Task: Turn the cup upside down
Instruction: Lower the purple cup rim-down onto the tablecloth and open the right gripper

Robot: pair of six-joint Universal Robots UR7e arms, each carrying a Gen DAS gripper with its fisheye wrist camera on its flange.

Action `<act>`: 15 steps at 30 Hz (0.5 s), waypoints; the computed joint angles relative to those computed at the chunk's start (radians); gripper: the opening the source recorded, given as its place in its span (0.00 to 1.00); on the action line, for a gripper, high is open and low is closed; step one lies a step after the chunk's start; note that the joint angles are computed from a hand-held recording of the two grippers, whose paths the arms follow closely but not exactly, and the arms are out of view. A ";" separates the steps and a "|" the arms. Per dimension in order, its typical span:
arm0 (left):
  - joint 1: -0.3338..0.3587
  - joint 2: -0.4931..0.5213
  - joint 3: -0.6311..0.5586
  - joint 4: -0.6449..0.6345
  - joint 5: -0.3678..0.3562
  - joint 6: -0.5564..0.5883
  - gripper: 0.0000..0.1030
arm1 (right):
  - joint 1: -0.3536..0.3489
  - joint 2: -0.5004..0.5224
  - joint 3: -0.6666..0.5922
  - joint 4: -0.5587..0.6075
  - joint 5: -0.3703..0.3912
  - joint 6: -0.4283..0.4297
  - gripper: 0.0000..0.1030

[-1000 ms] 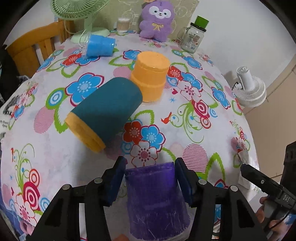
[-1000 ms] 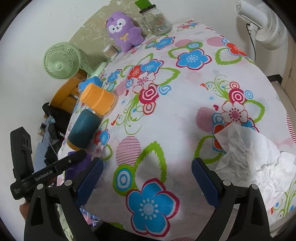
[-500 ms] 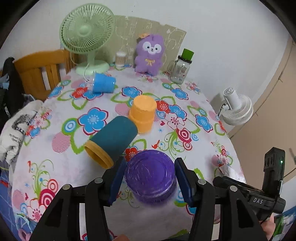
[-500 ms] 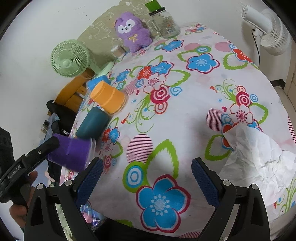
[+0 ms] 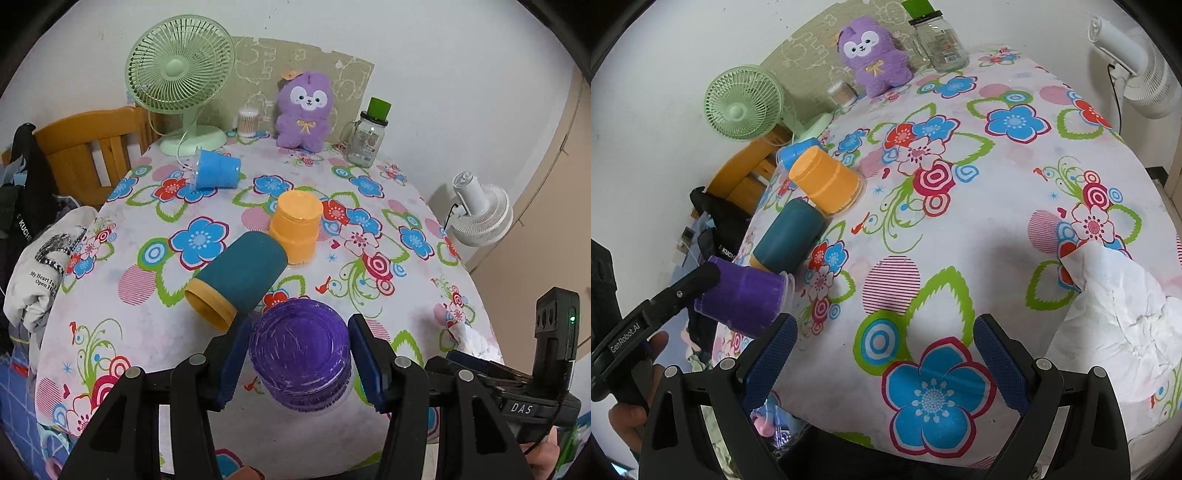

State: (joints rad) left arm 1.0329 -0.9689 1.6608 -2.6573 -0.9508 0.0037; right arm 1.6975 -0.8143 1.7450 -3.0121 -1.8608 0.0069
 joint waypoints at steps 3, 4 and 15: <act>0.001 0.012 -0.009 0.021 0.012 -0.001 0.57 | 0.000 0.003 -0.006 0.010 -0.008 0.002 0.95; -0.001 0.016 -0.011 0.031 0.025 -0.004 0.67 | -0.001 0.004 -0.008 0.013 -0.010 0.002 0.95; 0.000 0.021 -0.008 0.024 0.019 -0.005 0.90 | 0.008 0.014 -0.024 0.023 -0.025 -0.006 0.95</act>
State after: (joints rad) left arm 1.0325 -0.9478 1.6532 -2.6335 -0.9317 -0.0012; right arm 1.7056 -0.8005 1.7206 -2.9895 -1.8853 0.0005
